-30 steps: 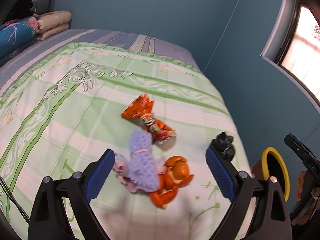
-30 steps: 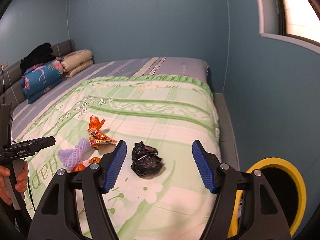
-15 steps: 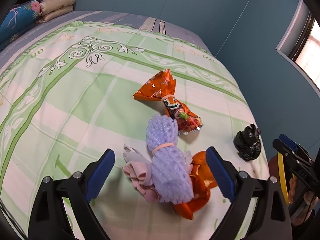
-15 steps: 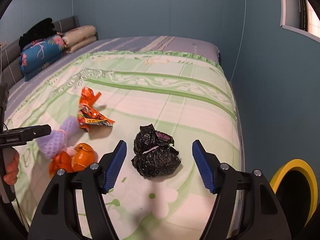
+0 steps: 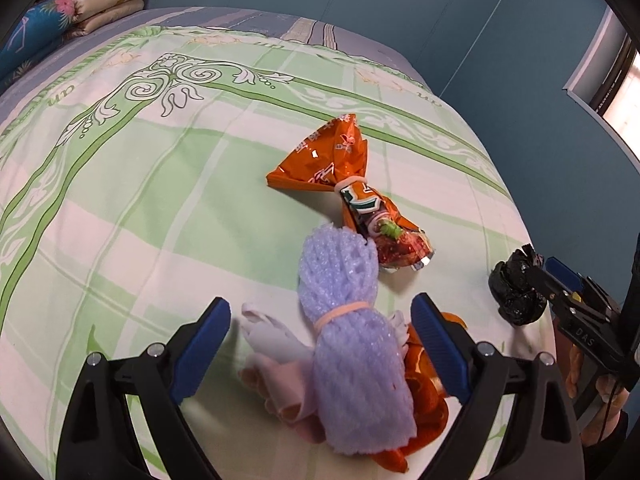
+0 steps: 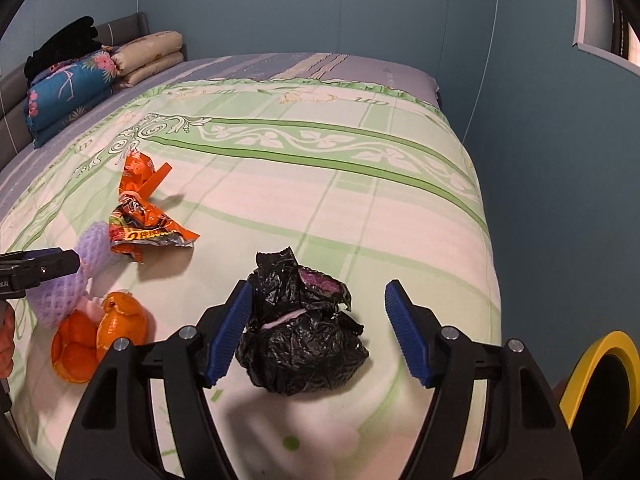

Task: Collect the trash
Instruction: 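Grasp the lavender foam mesh with the left tool while the right tool grasps the small black bag, then carry both items to the yellow bin and open both tools to drop them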

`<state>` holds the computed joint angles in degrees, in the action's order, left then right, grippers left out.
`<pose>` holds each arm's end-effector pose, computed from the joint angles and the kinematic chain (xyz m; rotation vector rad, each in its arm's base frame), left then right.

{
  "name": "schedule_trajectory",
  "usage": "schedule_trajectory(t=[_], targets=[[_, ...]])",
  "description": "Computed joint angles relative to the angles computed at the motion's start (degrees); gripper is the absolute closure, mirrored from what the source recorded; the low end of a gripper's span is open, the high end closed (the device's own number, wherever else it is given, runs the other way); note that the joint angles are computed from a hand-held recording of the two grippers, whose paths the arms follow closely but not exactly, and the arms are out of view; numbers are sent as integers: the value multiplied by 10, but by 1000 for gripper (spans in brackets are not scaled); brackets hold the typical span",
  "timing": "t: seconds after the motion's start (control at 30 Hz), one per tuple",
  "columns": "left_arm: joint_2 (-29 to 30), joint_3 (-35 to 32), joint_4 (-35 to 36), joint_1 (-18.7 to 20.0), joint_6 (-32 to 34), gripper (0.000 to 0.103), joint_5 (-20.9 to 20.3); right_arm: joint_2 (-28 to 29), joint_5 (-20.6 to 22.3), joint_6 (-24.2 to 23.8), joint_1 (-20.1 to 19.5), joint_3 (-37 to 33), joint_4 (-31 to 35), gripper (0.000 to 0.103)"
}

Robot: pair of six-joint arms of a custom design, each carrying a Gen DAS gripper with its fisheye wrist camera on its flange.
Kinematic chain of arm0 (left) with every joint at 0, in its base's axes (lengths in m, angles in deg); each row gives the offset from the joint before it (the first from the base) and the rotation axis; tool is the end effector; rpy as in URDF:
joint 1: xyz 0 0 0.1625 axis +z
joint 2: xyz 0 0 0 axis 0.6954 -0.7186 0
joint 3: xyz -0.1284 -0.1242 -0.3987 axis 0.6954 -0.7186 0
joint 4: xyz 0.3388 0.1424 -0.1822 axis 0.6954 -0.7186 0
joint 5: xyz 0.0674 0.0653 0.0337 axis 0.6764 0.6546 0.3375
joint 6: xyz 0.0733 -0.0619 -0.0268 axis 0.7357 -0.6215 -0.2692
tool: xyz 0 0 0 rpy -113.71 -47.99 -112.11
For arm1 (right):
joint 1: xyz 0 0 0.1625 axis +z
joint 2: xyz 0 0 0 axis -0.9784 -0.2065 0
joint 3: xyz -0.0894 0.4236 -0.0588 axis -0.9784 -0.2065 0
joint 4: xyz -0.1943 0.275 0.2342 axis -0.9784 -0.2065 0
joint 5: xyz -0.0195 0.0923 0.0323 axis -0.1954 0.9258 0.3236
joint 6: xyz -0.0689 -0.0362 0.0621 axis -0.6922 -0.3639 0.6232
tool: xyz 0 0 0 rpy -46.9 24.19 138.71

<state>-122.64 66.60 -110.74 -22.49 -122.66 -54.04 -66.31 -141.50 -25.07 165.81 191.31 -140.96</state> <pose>-0.1544 -0.2893 0.0370 -0.3761 2.2956 -1.0876 0.1004 -0.3844 0.1243 1.1802 -2.3407 0.5870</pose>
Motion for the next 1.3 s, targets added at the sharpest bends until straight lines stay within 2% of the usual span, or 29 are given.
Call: schedule_trajectory(t=[0.03,0.13,0.2,0.27,0.3,0.33,0.5,0.57,0.7,0.93,1.3], targets=[[4,-1,-10,3,8,19,0,4,-1,1,1,-2,0,38],[15,-10,-26,19,37,39,-4,20,-6,-4,6,-7,-17,38],[21,-14,-29,26,50,48,-8,27,-8,-6,9,-11,-18,40],[24,-17,-30,29,61,58,-10,32,-12,-8,13,-13,-15,47],[23,-16,-29,28,62,60,-11,35,-13,-8,15,-14,-17,57],[23,-15,-28,25,62,63,-10,37,-15,-8,17,-15,-16,61],[11,-17,-6,17,73,67,-14,33,-21,2,27,-17,5,71],[4,-14,-3,15,70,68,-15,33,-18,-2,28,-11,-6,73],[-16,-7,22,0,45,69,-14,3,-9,12,30,-3,25,73],[-69,6,109,-47,-31,69,-18,-77,19,22,38,18,89,74],[-164,14,306,-150,-189,70,-51,-193,57,26,51,53,175,73]])
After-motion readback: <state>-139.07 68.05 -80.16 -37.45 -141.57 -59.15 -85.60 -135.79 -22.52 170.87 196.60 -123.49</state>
